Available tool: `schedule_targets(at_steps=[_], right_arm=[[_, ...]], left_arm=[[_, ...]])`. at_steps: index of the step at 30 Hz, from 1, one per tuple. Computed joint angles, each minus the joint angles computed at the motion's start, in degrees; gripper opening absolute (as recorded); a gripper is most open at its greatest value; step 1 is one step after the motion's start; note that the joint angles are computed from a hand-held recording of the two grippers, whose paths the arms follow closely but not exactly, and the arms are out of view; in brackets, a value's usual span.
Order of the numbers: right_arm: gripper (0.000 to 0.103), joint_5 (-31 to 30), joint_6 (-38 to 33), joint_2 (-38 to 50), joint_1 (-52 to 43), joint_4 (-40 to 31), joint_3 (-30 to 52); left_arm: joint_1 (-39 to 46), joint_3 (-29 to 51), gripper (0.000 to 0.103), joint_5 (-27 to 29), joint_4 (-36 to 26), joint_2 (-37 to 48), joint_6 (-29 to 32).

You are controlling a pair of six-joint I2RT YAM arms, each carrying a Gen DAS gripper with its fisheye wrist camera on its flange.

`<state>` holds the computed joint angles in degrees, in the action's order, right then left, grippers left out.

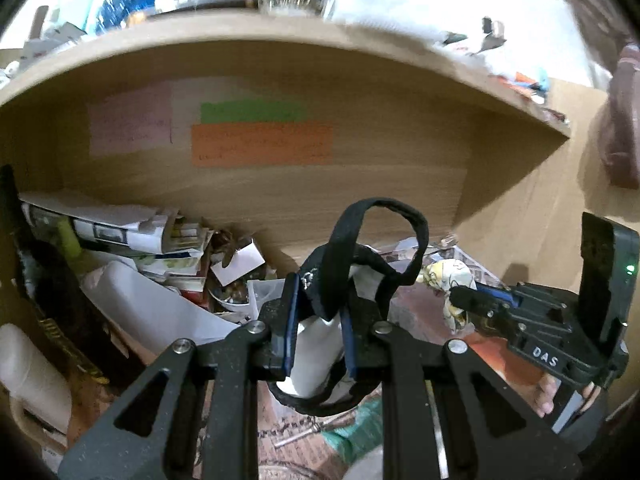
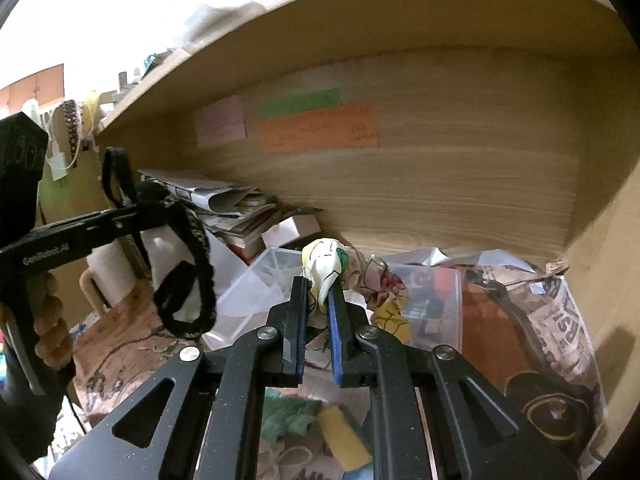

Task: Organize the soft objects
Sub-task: 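Lower the white bag and floral scrunchie into the clear box and open both tools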

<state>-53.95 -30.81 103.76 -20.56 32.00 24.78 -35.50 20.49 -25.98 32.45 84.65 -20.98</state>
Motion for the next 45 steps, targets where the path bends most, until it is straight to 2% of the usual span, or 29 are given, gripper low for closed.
schedule_targets(at_steps=[7,16,19,22,24,26,29,31,36,38,40,45], right_arm=[[0.009,8.1,1.2,5.7,7.5,-0.7,4.7],[0.009,17.4,1.2,14.9,13.1,-5.2,12.3],[0.009,19.3,1.2,16.0,13.8,-5.9,13.1],[0.016,19.8,0.3,15.8,13.6,-7.2,13.2],[0.028,20.1,0.6,15.6,13.7,-6.3,12.9],[0.033,20.3,0.7,13.8,13.3,-4.0,10.7],[0.041,19.6,0.8,11.0,12.3,-1.4,7.9],[0.047,18.5,0.3,8.3,10.7,0.7,5.1],[0.060,15.1,-0.9,2.5,6.3,3.0,0.0],[0.074,12.8,-2.6,0.3,3.8,2.8,-2.0],[0.079,11.2,-3.8,-1.0,1.9,3.3,-3.8],[0.079,8.9,-8.1,-1.1,-2.5,3.3,-7.0]], left_arm=[[7.2,8.8,0.019,7.8,3.7,16.7,0.7],[11.3,19.7,0.019,15.5,-1.9,31.3,1.1],[10.1,20.1,0.021,14.2,-2.4,32.7,0.8],[9.8,20.2,0.022,15.3,-3.6,32.8,0.9],[9.7,19.3,0.023,16.1,-3.8,32.0,0.6],[9.4,17.6,0.026,16.5,-3.0,30.6,0.1],[8.2,13.8,0.038,15.2,-1.0,27.1,-0.7],[6.4,10.8,0.051,12.7,0.7,24.1,-0.7],[0.8,2.9,0.065,7.0,3.4,15.3,-0.7],[-1.7,0.7,0.072,5.2,4.5,13.2,-1.4],[-3.8,-1.2,0.079,3.7,5.1,11.6,-2.6],[-8.9,-3.8,0.085,1.4,5.3,11.2,-6.3]])
